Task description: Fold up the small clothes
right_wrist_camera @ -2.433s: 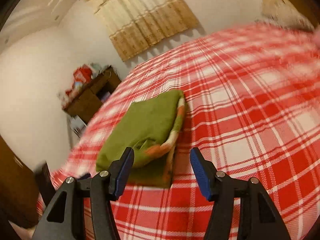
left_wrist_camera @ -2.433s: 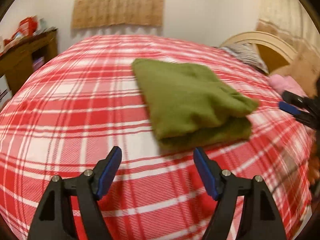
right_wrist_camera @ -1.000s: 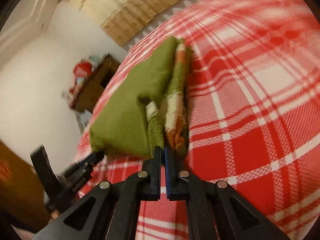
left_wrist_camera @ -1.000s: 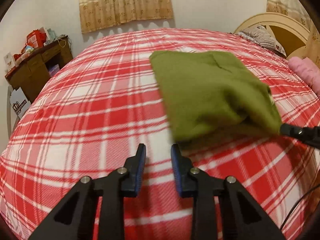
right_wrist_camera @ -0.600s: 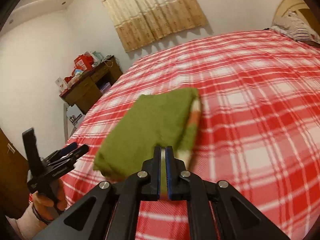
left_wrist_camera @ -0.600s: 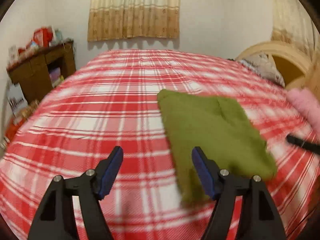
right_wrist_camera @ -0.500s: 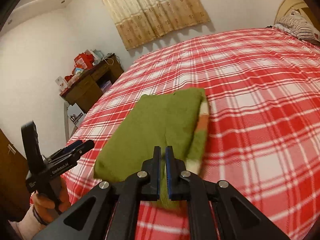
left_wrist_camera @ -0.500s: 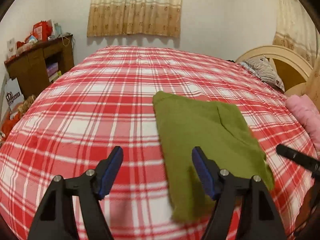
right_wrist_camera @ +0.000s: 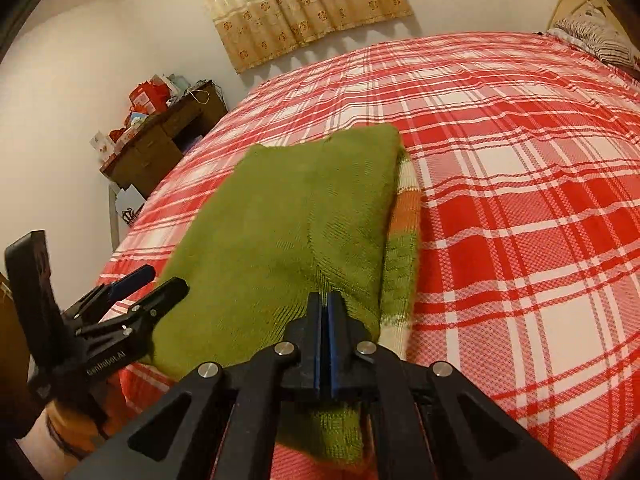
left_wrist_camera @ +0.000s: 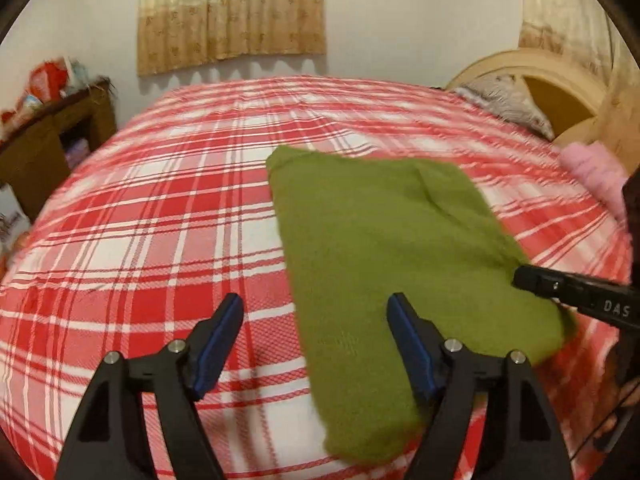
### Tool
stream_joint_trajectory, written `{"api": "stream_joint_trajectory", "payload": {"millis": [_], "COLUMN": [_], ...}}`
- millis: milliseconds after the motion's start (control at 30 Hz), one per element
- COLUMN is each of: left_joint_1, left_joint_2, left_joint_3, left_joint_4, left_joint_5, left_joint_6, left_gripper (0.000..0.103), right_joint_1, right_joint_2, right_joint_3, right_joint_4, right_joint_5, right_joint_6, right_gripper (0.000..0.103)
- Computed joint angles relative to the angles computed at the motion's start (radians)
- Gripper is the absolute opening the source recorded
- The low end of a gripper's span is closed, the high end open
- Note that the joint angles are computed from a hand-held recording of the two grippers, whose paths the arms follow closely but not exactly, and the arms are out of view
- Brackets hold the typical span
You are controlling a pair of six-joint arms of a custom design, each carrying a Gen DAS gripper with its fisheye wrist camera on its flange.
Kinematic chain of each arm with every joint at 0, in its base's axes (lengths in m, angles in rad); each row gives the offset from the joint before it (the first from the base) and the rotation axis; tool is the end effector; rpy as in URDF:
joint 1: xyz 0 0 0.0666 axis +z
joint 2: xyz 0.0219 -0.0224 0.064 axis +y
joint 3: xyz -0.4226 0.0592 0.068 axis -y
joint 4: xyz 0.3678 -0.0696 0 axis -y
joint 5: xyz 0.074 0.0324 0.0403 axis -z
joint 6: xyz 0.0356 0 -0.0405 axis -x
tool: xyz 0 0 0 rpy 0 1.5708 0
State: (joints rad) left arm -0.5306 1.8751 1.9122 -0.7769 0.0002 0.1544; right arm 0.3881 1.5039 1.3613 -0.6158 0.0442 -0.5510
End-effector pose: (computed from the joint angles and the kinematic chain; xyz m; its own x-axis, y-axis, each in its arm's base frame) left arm 0.5706 -0.3352 0.4530 -0.6524 0.2045 -0.7298 0.4107 0.9046 -0.1137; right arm 0.4682 0.1893 0.4290 -0.7248 0.2687 -0.6344 0.0365 0.9345 0.3542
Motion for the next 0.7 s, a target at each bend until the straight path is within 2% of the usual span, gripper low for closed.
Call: {"api": "stream_joint_trajectory", "payload": {"millis": [67,100,133,200,267,333,433,533,600,633,700], "left_joint_1": [0.026,0.046,0.055,0.076,0.095,0.095,0.083,0.072,0.065,0.063,0.063], "left_joint_2": [0.006,0.016,0.025,0.058,0.113,0.177,0.244,0.3,0.259,0.255,0.243], "left_joint_3": [0.027,0.05,0.068,0.127,0.211,0.303,0.386,0.428,0.34,0.331,0.309], "left_joint_4": [-0.003,-0.001,0.0,-0.018,-0.054,-0.112,-0.181,-0.246,-0.158,-0.156,-0.141], "left_joint_5": [0.044,0.066,0.068,0.078,0.148,0.195,0.253,0.318,0.313,0.314,0.328], "left_joint_6": [0.031,0.062,0.088,0.155,0.217,0.247,0.247,0.249,0.255,0.227,0.199], "left_gripper": [0.079,0.082,0.082,0.083,0.083,0.083,0.083,0.082,0.082,0.082,0.083], "right_joint_1": [0.0,0.002,-0.002,-0.013,-0.025,-0.06,-0.097,-0.118,-0.12,-0.121,-0.109], "right_joint_2": [-0.038,-0.055,-0.069,-0.097,-0.112,-0.08,-0.021,0.036,0.068,0.081,0.104], "right_joint_3": [-0.023,-0.033,-0.038,-0.072,-0.098,-0.075,-0.039,-0.012,0.008,0.014,0.034], "right_joint_4": [0.042,0.052,0.064,0.119,0.171,0.145,0.125,0.123,0.112,0.11,0.097], "right_joint_5": [0.033,0.058,0.074,0.07,0.072,0.017,-0.071,-0.121,-0.147,-0.166,-0.145], "right_joint_6": [-0.012,-0.011,-0.011,-0.03,-0.046,-0.067,-0.088,-0.076,-0.065,-0.057,-0.008], "right_gripper": [0.005,0.016,0.053,0.101,0.101,0.101,0.101,0.101,0.101,0.101,0.101]}}
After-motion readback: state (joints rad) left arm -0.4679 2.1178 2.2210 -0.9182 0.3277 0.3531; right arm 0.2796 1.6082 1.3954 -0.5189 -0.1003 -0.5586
